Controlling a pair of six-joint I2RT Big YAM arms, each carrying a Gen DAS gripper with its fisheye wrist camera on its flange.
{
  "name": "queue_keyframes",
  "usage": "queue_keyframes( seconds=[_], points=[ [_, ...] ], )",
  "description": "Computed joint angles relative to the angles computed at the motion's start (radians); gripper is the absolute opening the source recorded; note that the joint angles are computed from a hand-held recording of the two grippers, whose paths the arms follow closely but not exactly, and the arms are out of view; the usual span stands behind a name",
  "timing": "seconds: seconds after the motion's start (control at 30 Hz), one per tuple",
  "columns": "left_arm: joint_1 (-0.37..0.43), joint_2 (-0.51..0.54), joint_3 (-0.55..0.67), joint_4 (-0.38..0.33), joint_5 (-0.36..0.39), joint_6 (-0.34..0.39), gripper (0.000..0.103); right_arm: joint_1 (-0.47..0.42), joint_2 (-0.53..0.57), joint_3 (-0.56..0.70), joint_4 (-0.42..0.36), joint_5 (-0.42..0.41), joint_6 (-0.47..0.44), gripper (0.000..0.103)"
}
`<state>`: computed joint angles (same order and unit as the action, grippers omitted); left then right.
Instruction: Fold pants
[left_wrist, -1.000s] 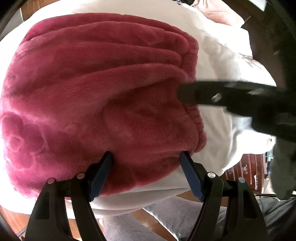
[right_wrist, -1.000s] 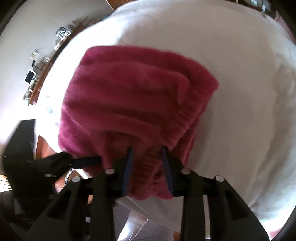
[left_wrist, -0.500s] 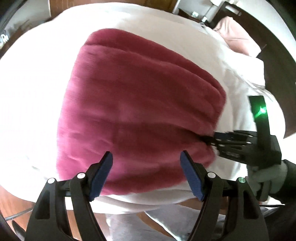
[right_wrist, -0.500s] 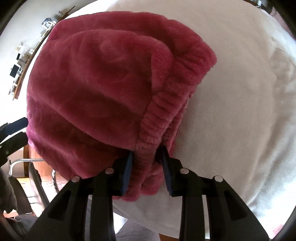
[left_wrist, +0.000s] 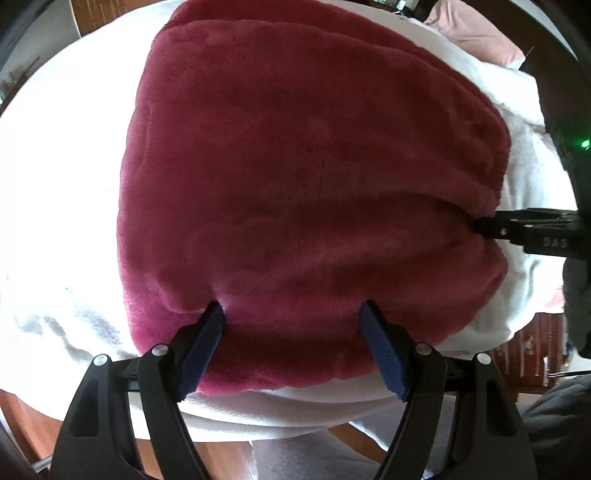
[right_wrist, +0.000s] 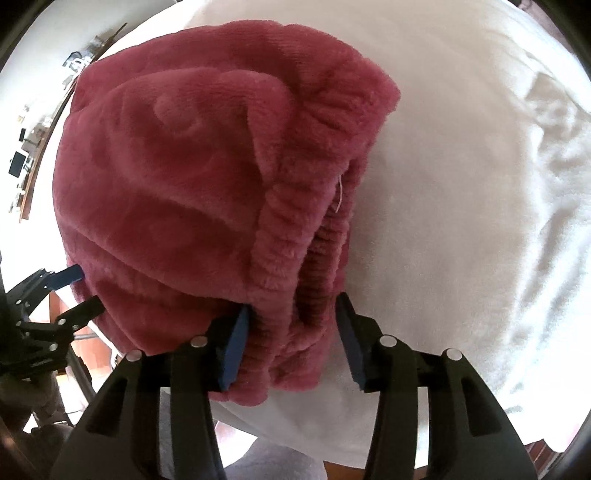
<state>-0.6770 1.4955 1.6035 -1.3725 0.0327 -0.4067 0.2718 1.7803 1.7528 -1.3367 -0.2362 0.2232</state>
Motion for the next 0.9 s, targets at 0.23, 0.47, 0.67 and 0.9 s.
queue_keyframes(
  seconds=[0.23, 0.47, 0.67, 0.9],
  points=[
    [0.034, 0.026, 0.128, -0.083, 0.015, 0.087, 0.076, -0.007, -0.028, -0.012, 0.012, -0.018, 0.071, 0.049],
    [0.064, 0.074, 0.301, -0.118, -0.049, 0.207, 0.078, -0.035, -0.061, 0.002, 0.024, -0.042, 0.199, 0.065],
    [0.129, 0.12, 0.378, -0.144, -0.019, 0.29, 0.082, -0.07, -0.056, 0.066, 0.039, -0.091, 0.322, 0.073],
    [0.164, 0.178, 0.409, -0.173, 0.04, 0.348, 0.088, -0.057, -0.017, 0.107, 0.081, -0.059, 0.366, 0.078]
  ],
)
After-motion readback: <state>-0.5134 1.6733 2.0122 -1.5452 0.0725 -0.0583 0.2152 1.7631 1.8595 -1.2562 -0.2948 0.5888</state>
